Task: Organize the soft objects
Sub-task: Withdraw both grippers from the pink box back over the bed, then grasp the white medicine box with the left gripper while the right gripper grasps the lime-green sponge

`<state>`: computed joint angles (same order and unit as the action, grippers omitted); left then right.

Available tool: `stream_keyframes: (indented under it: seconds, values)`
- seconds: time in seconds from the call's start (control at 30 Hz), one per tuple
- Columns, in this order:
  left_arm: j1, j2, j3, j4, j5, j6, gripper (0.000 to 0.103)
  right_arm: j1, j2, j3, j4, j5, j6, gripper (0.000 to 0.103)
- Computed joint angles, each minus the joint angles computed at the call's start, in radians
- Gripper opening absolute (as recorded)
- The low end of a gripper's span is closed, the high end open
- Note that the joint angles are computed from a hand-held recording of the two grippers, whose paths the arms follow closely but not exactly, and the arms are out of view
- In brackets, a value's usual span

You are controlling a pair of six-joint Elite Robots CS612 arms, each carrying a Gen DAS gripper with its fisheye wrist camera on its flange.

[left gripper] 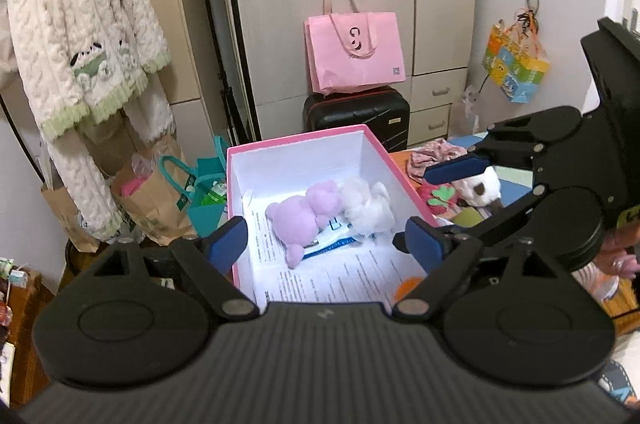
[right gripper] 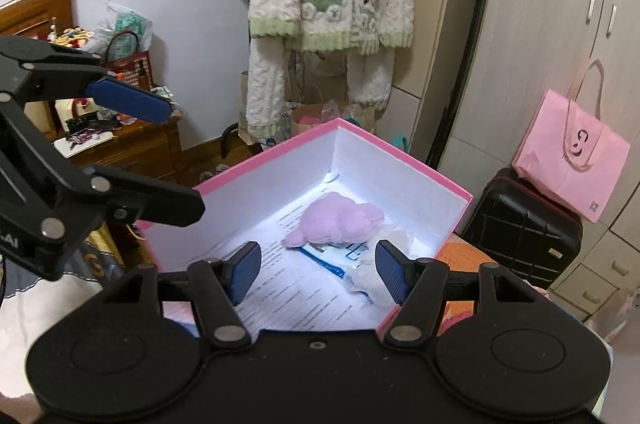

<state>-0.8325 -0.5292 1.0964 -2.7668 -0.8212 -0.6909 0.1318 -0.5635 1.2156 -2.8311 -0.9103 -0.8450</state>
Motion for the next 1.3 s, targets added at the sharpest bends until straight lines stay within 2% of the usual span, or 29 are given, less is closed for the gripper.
stream_keyframes:
  seconds: [0.17,0.37,0.63,0.83,1.0,1.23,1.3]
  values:
    - [-0.019,-0.019,0.031,-0.021,-0.034,0.022,0.091,-0.019,-0.046,0.086,-0.035,0.025,-0.024,0.069]
    - [-0.041,-0.032,0.051,-0.009,-0.072,0.027,0.092,-0.07,-0.103,0.196,-0.066,0.078,-0.061,0.072]
    - [-0.064,0.003,0.005,0.01,-0.11,0.069,0.092,-0.139,-0.124,0.292,-0.158,0.095,-0.036,0.073]
    - [-0.074,0.068,-0.082,-0.012,-0.145,0.106,0.092,-0.175,-0.096,0.305,-0.214,0.112,0.002,0.076]
    - [-0.077,0.15,-0.193,-0.025,-0.149,0.09,0.091,-0.195,-0.038,0.273,-0.322,0.109,0.073,0.076]
    - [-0.085,0.292,-0.423,0.057,-0.043,0.054,0.09,-0.217,0.065,0.155,-0.399,0.14,0.232,0.076]
    - [-0.092,0.349,-0.519,0.092,0.028,0.064,0.09,-0.218,0.088,0.118,-0.394,0.149,0.254,0.076]
